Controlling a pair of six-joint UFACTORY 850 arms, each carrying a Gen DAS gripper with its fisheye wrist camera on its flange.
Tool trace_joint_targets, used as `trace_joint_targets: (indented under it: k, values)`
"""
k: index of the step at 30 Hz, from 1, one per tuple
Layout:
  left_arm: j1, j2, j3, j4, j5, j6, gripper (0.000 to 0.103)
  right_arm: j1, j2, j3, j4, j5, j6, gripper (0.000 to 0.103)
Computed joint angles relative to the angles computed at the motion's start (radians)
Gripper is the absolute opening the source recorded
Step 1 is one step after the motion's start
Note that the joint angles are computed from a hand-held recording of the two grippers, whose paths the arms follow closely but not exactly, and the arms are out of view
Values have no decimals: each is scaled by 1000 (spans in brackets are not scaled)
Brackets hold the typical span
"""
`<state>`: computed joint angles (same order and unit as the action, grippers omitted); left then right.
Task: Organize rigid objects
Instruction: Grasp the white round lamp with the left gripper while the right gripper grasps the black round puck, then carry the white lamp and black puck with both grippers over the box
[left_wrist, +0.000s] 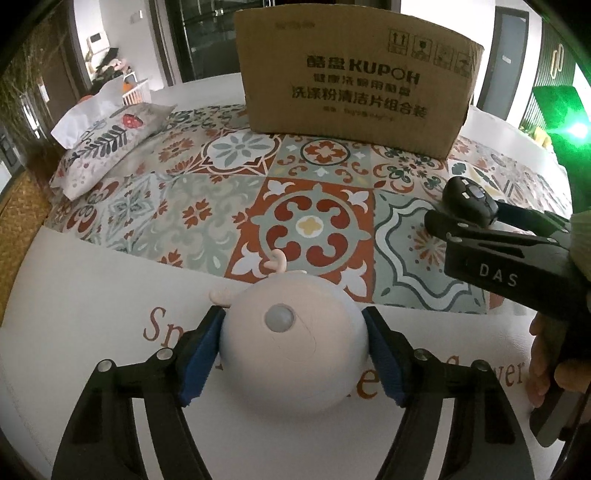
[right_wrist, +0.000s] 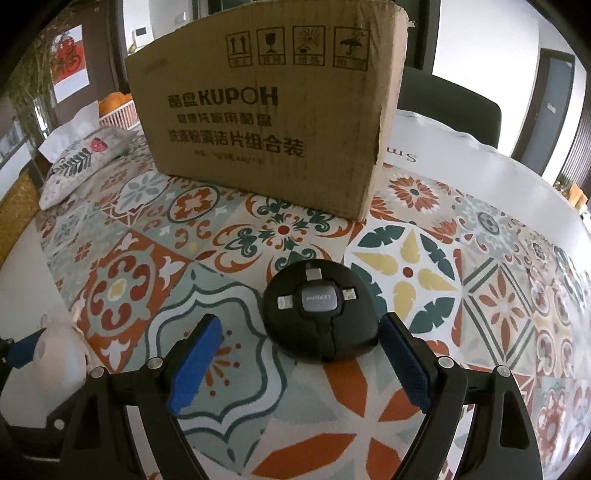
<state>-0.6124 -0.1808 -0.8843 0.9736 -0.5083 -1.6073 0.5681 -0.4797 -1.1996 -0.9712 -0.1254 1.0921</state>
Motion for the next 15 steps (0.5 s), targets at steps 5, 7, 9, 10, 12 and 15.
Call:
trace_joint_targets:
  k: [5,7,9,10,12,15]
  values:
    - [14,6,6,7,28,9,74,6,-4,-5,-160,-12,161,67]
    - [19,7,8,9,36,15,74,10,-6,-8,-192,-16,198,58]
    - [27,9,9,3,49,33,74,15,-9,-14,-165,-28,168,58]
    - [32,11,10,1,59,45,74,15,-8,-14,-122,-25,128,58]
    - [37,19,17,18,66,35,74,17,1,-7,-85,-21,104,58]
    - [39,36,26,60,62,17,74,28,24,13,-44,-30,90,58]
